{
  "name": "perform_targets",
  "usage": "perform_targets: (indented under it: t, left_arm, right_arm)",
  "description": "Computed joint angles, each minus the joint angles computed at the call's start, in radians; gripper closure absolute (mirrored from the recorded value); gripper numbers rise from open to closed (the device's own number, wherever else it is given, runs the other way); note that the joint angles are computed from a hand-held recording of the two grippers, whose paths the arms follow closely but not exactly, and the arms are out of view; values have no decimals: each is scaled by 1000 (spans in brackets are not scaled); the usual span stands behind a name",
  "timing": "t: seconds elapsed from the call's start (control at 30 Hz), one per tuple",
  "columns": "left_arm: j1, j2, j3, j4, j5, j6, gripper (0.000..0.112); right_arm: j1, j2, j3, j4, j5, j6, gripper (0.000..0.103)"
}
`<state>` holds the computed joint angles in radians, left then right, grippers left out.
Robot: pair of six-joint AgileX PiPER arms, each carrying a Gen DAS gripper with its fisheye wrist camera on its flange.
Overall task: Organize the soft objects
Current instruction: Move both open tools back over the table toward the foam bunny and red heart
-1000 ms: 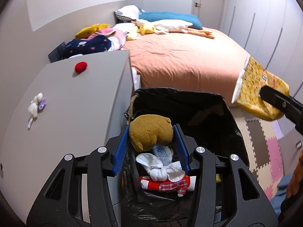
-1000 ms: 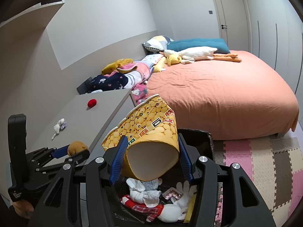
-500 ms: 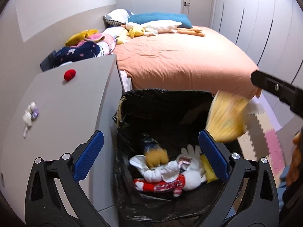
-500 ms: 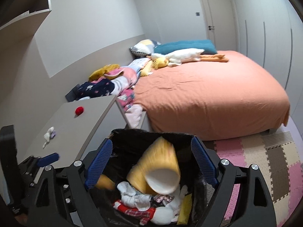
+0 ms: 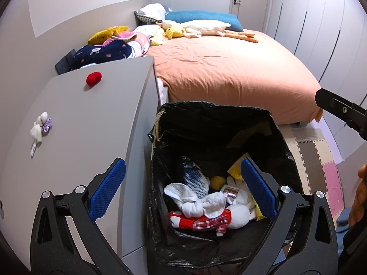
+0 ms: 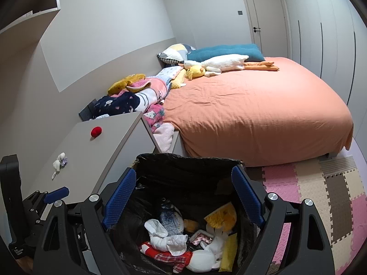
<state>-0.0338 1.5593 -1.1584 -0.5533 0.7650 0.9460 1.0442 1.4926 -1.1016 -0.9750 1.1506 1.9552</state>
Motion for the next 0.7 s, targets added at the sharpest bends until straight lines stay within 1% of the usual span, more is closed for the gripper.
perform_targets:
  t: [0.17, 0.33, 0.43, 0.57, 0.7]
  left_arm:
    - [20, 34, -30, 4, 1, -13, 16]
    - [53, 84, -86, 10, 22, -24, 16]
    - [72, 117, -126, 18, 37, -38, 16]
    - [87, 139, -154, 30, 34, -44, 16]
    - [117, 176, -203, 32, 53, -50, 16]
  right_arm:
    - [-30, 37, -31, 6, -44, -29, 17]
    - [-65, 84, -73, 9, -100, -68, 17]
    - [-86, 118, -109, 17, -128, -97, 17]
    - [-111, 166, -165, 31, -160, -138, 17]
    - [-135, 218, -230, 51, -191, -189, 17]
